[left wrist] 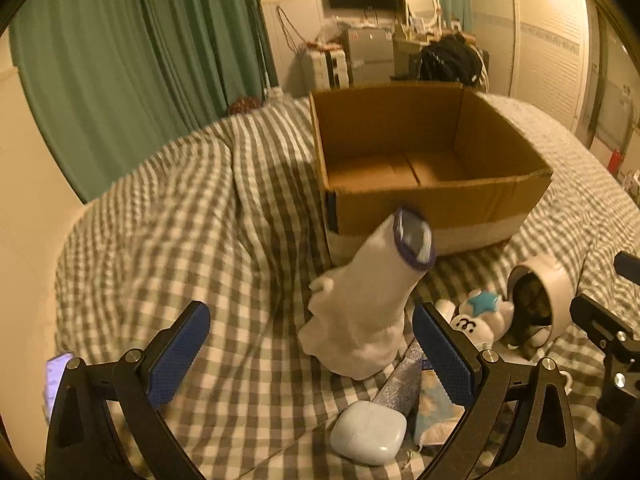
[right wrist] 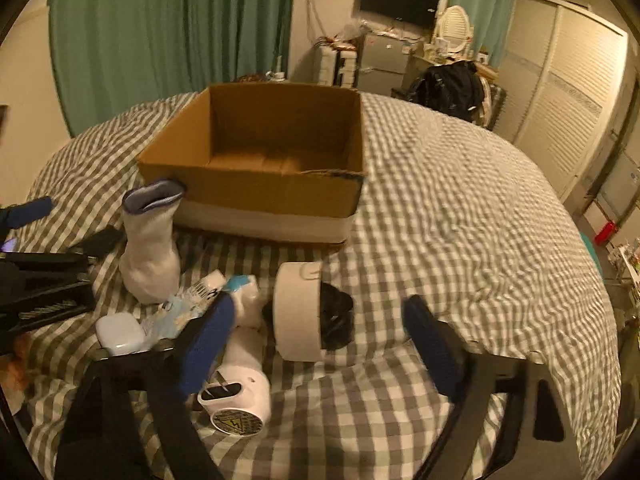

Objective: Organize objects
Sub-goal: 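Grasp the white purple-cuffed sock with left tool while right tool grasps the tape roll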

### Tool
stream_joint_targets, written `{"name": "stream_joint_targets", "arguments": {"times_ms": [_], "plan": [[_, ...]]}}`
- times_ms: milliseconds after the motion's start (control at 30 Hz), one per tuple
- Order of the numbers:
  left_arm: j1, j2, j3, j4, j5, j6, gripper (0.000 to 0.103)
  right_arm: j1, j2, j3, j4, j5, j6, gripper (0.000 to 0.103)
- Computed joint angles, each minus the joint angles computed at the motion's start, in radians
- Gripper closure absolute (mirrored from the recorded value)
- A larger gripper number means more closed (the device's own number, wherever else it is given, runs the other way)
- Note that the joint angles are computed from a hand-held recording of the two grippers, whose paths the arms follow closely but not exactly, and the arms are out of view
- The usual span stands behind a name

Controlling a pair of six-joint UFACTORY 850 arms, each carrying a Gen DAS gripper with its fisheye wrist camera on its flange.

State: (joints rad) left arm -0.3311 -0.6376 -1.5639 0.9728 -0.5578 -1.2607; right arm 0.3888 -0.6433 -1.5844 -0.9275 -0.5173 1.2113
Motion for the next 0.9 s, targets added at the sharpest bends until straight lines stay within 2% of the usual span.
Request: {"name": "stream_joint_targets", "arguments": {"times_ms": [100,200,267,333,400,433,533,600,667,767,833,900], "plan": [[0.008,-0.033,-0.029,-0.054,0.014,0.06,0.0,-0.005,-0.023,-0.026,0.061,0.0,-0.075,0.026],[0.016,-0.06,-0.057,-0.091,0.024,0.108,0.0,-0.019,-0.06,-0.069,0.173,-0.002,-0.19,0.036],[0.02,-0.087,-0.085,-0.115,0.02,0.141,0.0,-0.028,-0.092,-0.111,0.259,-0.018,-0.28,0.045],[0.024,-0.109,-0.109,-0.138,0.025,0.17,0.0,-0.032,-0.11,-0.132,0.306,-0.031,-0.327,0.066],[0.028,-0.125,-0.126,-0.157,0.033,0.197,0.002,-0.04,-0.126,-0.149,0.347,-0.037,-0.362,0.074],[0.03,-0.133,-0.134,-0.169,0.037,0.213,0.004,-0.045,-0.124,-0.145,0.351,-0.029,-0.356,0.074],[0.038,-0.148,-0.147,-0.225,0.064,0.273,0.021,-0.057,-0.1,-0.106,0.339,0.02,-0.314,0.074],[0.041,-0.151,-0.15,-0.276,0.086,0.329,0.041,-0.064,-0.082,-0.082,0.324,0.045,-0.284,0.074],[0.038,-0.153,-0.151,-0.285,0.09,0.35,0.053,-0.064,-0.067,-0.061,0.284,0.07,-0.225,0.074],[0.032,-0.147,-0.145,-0.272,0.085,0.349,0.062,-0.068,-0.039,-0.031,0.249,0.102,-0.176,0.074],[0.029,-0.133,-0.131,-0.261,0.081,0.343,0.064,-0.069,-0.022,-0.015,0.226,0.124,-0.145,0.074],[0.022,-0.111,-0.108,-0.231,0.076,0.318,0.065,-0.076,0.006,0.02,0.214,0.194,-0.112,0.074]]}}
